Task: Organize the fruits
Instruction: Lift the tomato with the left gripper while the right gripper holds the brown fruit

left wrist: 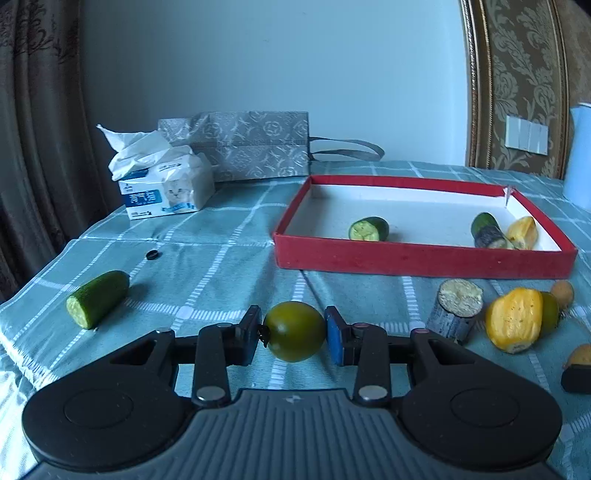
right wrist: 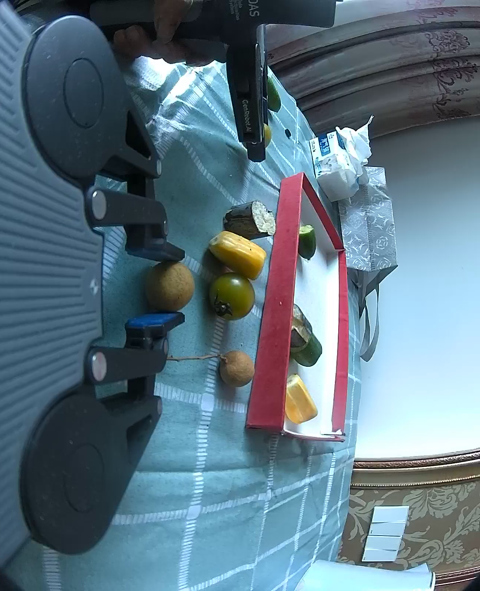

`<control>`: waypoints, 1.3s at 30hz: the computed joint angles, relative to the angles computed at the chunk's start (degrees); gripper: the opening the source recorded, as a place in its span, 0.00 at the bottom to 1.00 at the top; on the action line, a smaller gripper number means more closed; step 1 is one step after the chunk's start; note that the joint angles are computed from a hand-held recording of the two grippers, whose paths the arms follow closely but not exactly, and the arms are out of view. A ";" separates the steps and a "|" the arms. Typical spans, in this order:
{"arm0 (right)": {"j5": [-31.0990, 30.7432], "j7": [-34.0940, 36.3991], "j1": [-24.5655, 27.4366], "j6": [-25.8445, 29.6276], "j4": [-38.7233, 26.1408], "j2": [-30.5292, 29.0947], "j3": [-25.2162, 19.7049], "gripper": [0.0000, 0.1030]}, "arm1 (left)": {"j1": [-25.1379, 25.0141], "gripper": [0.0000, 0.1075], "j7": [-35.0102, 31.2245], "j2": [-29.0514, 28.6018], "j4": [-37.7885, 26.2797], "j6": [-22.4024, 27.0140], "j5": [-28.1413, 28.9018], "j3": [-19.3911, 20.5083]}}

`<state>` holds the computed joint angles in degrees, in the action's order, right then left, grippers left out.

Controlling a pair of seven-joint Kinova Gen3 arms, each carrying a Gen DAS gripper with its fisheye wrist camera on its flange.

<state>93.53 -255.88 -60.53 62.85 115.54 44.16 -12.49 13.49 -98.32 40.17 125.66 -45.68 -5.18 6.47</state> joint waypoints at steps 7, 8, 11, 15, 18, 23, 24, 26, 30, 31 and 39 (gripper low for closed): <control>-0.56 1.49 -0.60 0.41 -0.49 0.16 0.31 0.27 | -2.04 0.34 2.70 0.11 -0.31 0.69 -1.92 1.05; -0.93 1.95 -0.83 0.74 -0.75 0.26 0.36 0.27 | -2.16 0.34 3.01 0.09 -0.43 0.96 -2.08 1.08; -1.82 3.21 -1.07 0.90 -1.30 0.34 0.52 0.27 | -2.69 0.34 3.89 0.14 -0.48 1.01 -2.86 1.27; -3.01 4.31 -1.68 1.18 -1.99 0.53 1.02 0.27 | -4.01 0.34 5.50 0.24 -0.88 1.87 -4.86 1.93; -4.23 5.98 -2.12 1.23 -2.84 0.72 1.48 0.27 | -5.06 0.34 7.06 0.27 -1.41 2.99 -6.24 2.49; -6.21 8.45 -3.42 2.00 -4.19 1.21 2.53 0.27 | -5.23 0.34 7.88 0.32 -1.38 2.74 -6.92 2.35; -6.60 8.73 -3.65 2.15 -4.38 1.27 2.73 0.27 | -5.18 0.34 7.97 0.31 -1.39 2.74 -6.91 2.32; -7.55 8.81 -4.44 3.02 -4.82 1.57 3.23 0.27 | -5.16 0.34 8.17 0.32 -1.40 2.74 -7.00 2.31; -8.53 8.54 -5.24 3.81 -5.08 1.84 3.84 0.27 | -5.05 0.34 8.17 0.35 -1.49 2.80 -7.06 2.13; -8.89 8.67 -5.43 4.08 -5.26 1.94 3.97 0.27 | -5.03 0.34 8.21 0.34 -1.50 2.83 -7.02 2.12; -9.34 9.34 -6.11 4.68 -6.25 2.20 4.78 0.27 | -5.00 0.34 8.41 0.33 -1.66 3.23 -6.90 2.08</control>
<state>84.18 -246.54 -66.64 67.53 109.29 46.36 -7.71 8.49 -89.91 40.50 124.00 -42.45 -12.07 8.56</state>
